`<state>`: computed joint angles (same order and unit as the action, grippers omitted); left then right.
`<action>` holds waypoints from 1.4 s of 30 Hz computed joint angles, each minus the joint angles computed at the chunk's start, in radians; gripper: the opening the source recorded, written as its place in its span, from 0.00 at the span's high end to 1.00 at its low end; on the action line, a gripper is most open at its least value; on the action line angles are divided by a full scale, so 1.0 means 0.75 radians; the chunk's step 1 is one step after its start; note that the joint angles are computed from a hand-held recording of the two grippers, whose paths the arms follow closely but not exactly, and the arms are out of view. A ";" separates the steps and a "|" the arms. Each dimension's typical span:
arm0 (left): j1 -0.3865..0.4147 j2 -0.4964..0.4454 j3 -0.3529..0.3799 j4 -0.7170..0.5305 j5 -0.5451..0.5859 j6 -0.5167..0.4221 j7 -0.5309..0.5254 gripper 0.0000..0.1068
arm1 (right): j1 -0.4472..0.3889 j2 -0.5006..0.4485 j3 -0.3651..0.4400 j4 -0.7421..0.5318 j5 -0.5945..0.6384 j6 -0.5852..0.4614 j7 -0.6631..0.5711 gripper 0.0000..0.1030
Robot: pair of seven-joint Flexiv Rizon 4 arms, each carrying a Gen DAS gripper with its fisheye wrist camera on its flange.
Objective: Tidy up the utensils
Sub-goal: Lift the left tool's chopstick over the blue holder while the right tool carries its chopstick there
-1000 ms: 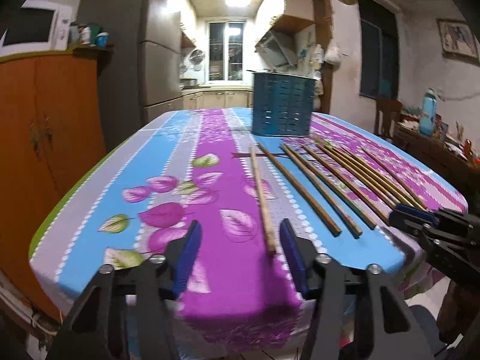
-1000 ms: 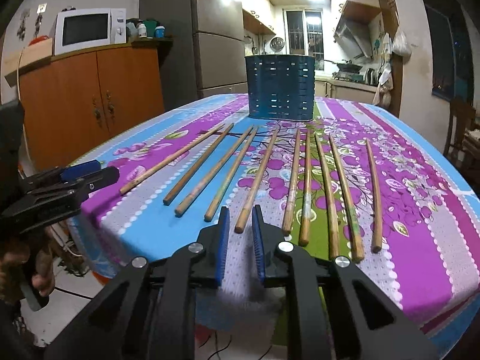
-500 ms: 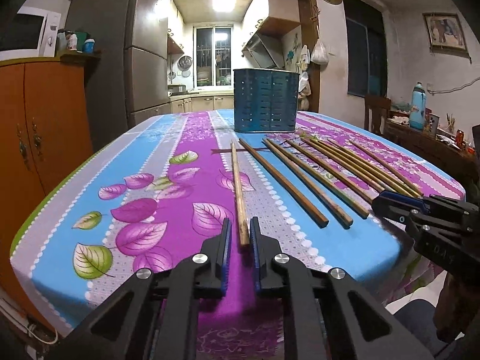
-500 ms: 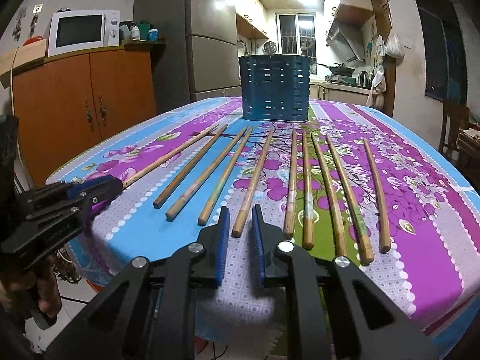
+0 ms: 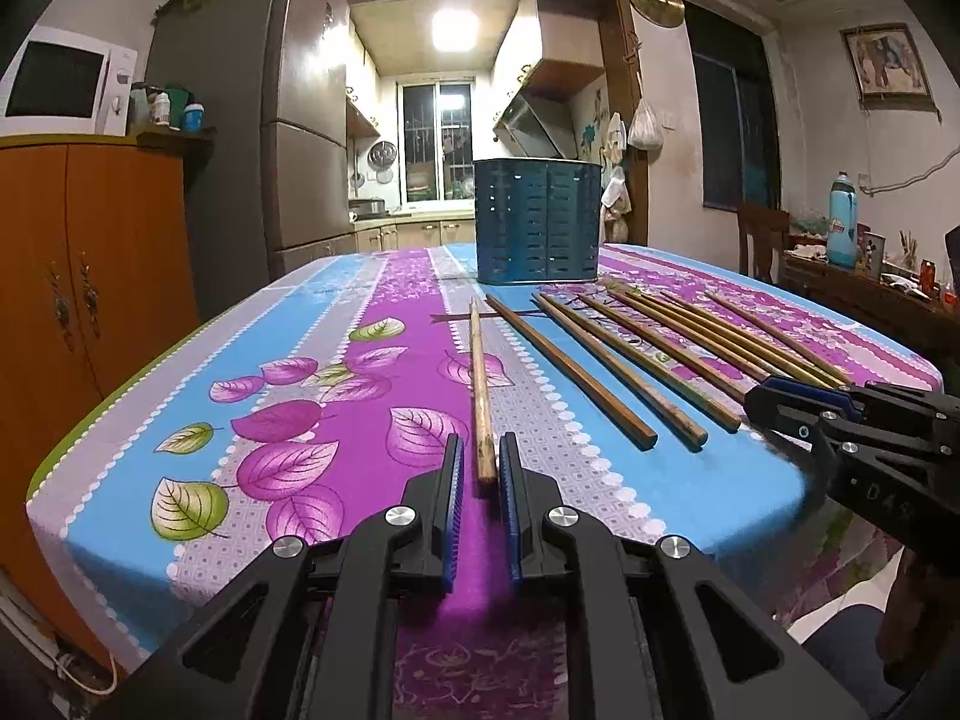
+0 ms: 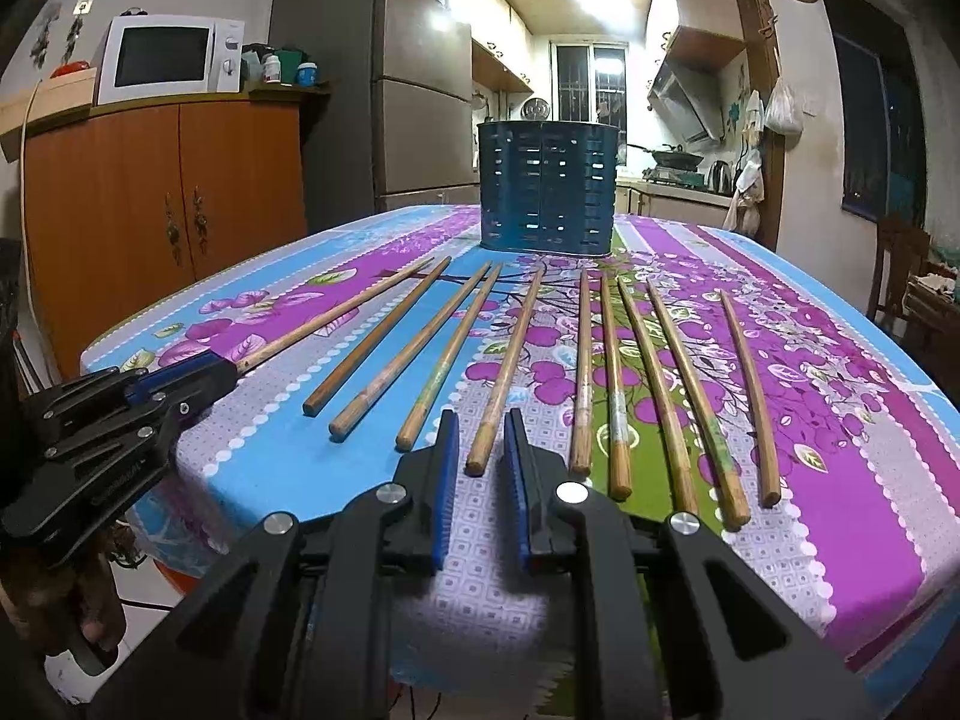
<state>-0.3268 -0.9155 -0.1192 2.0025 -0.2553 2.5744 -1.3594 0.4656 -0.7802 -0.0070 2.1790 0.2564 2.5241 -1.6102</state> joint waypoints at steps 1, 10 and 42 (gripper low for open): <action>0.002 -0.002 -0.002 -0.001 0.003 0.003 -0.005 0.87 | -0.004 -0.004 0.003 -0.001 -0.003 0.010 0.002 0.87; 0.015 0.007 0.002 0.007 0.018 0.026 -0.024 0.93 | -0.040 -0.017 0.033 0.015 -0.039 0.089 0.049 0.94; 0.091 0.266 -0.036 -0.501 0.147 -0.566 0.121 0.93 | -0.522 0.392 0.149 -0.253 -0.832 -0.499 0.313 0.95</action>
<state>-0.2586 -0.7158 -0.1461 1.6269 -0.1453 2.1498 -1.2687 0.0740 -0.4858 0.1047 1.9893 -0.3677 2.1499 -1.3757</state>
